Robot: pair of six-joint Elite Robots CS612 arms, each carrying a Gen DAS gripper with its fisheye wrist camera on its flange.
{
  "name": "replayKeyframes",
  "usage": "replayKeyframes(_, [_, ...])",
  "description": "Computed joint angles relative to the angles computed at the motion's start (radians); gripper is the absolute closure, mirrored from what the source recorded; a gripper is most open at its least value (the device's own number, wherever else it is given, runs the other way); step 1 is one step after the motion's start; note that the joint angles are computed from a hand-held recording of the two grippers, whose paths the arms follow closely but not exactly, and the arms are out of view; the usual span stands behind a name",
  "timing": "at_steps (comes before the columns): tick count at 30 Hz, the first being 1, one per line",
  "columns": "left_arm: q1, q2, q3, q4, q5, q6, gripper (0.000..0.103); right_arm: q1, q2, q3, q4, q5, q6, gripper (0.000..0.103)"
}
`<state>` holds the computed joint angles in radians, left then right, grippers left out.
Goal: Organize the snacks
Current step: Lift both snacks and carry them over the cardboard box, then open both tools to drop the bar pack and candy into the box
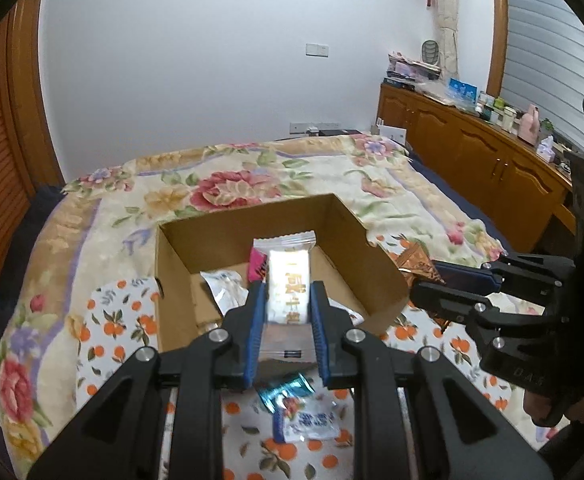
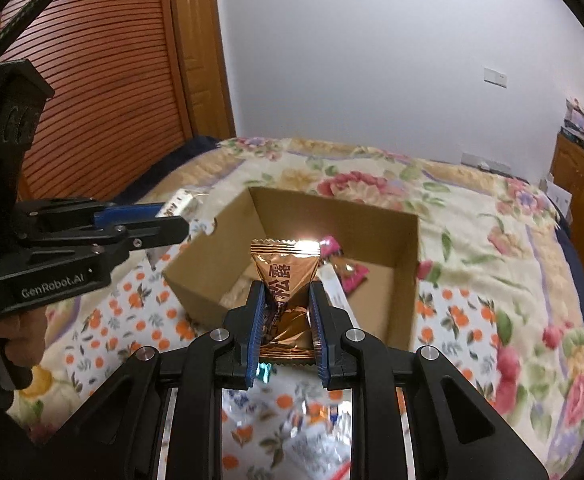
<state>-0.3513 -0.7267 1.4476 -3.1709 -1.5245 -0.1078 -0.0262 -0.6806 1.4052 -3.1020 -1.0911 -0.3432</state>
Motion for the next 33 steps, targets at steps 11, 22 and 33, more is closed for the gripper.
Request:
replayKeyframes(11, [0.035, 0.099, -0.155, 0.082, -0.019, -0.022, 0.083, 0.032, 0.108, -0.191, 0.096, -0.048, -0.004, 0.083])
replayKeyframes(22, [0.051, 0.161, -0.216, 0.162, -0.048, -0.075, 0.083, 0.046, 0.19, -0.303, 0.184, -0.123, -0.003, 0.083])
replayKeyframes(33, [0.059, 0.183, -0.232, 0.19, -0.073, -0.109, 0.083, 0.055, 0.221, -0.336, 0.216, -0.188, -0.015, 0.083])
